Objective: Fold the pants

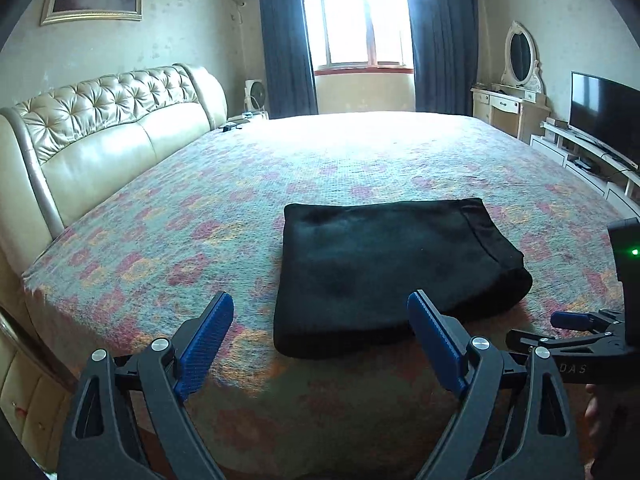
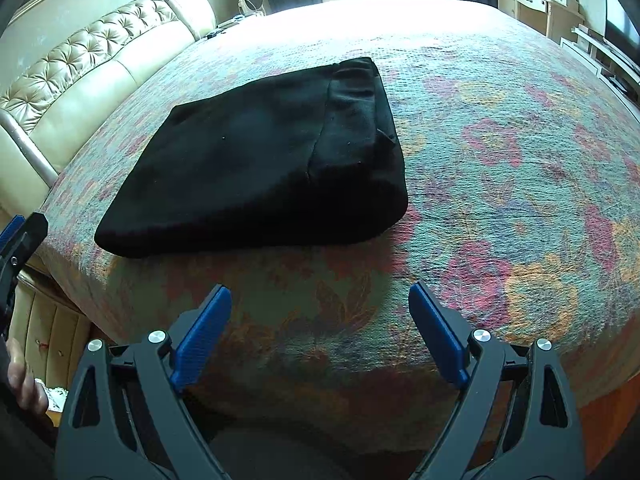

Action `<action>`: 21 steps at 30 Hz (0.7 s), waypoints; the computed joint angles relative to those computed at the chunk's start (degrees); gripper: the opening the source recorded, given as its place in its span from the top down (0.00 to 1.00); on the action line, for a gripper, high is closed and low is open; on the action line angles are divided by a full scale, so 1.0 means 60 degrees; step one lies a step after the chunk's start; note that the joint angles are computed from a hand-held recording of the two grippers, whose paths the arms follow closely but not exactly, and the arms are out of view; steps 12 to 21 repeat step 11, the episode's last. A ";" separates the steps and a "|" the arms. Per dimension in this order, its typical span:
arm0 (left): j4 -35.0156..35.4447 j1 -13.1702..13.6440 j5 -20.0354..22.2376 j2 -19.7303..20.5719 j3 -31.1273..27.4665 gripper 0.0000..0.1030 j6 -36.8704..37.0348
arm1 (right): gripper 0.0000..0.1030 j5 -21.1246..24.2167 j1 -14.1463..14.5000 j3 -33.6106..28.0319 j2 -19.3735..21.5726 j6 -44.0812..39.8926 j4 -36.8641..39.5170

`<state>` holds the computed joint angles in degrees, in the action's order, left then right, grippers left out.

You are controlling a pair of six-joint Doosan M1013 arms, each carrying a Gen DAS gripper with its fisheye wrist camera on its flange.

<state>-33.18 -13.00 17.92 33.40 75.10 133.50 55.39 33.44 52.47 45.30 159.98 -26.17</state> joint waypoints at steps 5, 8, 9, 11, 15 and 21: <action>0.0124 0.0126 0.1160 0.0235 -0.0509 0.15 -0.0738 | 0.13 -0.0008 -0.0017 -0.0017 0.0027 -0.0104 0.0202; 0.0852 0.0119 0.1554 0.0341 -0.0691 0.15 -0.1700 | 0.13 -0.0009 -0.0029 -0.0025 0.0035 -0.0128 0.0272; 0.1128 0.0100 0.1606 0.0370 -0.0741 0.15 -0.1968 | 0.13 -0.0001 -0.0026 -0.0032 0.0040 -0.0129 0.0262; 0.1875 0.0033 0.1471 0.0375 -0.0697 0.15 -0.2590 | 0.13 -0.0007 -0.0031 -0.0034 0.0041 -0.0140 0.0284; 0.1875 0.0033 0.1471 0.0375 -0.0697 0.15 -0.2590 | 0.13 -0.0007 -0.0031 -0.0034 0.0041 -0.0140 0.0284; 0.1875 0.0033 0.1471 0.0375 -0.0697 0.15 -0.2590 | 0.13 -0.0007 -0.0031 -0.0034 0.0041 -0.0140 0.0284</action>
